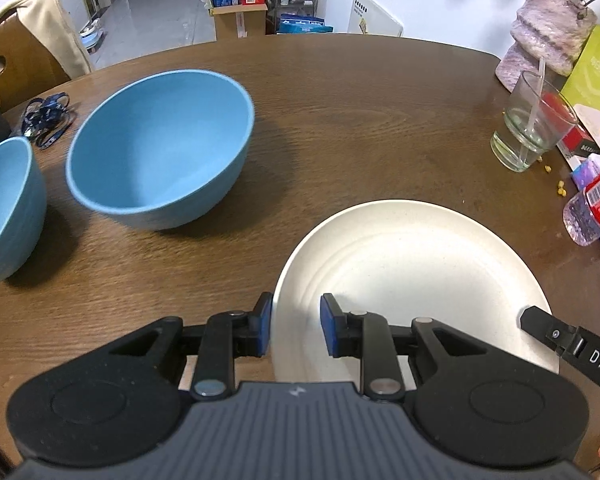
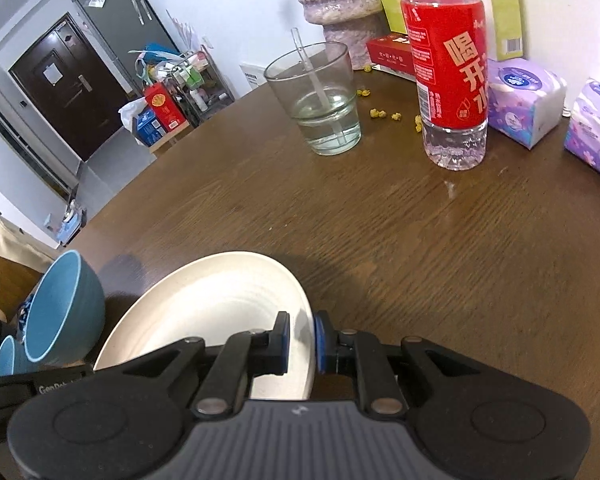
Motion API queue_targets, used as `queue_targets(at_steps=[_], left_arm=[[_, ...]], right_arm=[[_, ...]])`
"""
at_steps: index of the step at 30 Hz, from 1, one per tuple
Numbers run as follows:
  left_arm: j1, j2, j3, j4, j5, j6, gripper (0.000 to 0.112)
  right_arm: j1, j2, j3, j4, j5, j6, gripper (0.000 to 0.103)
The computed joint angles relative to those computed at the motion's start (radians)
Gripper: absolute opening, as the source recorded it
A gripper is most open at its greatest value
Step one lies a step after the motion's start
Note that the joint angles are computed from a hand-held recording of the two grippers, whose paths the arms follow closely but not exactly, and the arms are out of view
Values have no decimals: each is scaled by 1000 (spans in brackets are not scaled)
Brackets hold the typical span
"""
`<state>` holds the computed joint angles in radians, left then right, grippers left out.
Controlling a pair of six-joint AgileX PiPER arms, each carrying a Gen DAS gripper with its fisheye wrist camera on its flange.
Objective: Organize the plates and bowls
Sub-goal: 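Carry the gripped cream plate back toward the stacked plates with both tools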
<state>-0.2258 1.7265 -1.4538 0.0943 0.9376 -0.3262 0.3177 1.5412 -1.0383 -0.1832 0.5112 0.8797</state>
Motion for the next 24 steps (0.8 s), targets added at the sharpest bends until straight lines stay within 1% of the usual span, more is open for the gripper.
queue_targets(at_steps=[5, 11, 17, 24], left_arm=[[30, -82, 87, -23, -11, 43, 26], [78, -182, 181, -61, -15, 105, 26], [154, -290, 269, -120, -11, 199, 26], [251, -408, 341, -194, 20, 319, 26]], right_arm=[[62, -57, 40, -72, 15, 111, 13], [170, -118, 67, -191, 68, 279, 13], [310, -163, 72, -313, 156, 455, 13], [481, -207, 67, -428, 281, 644, 13]])
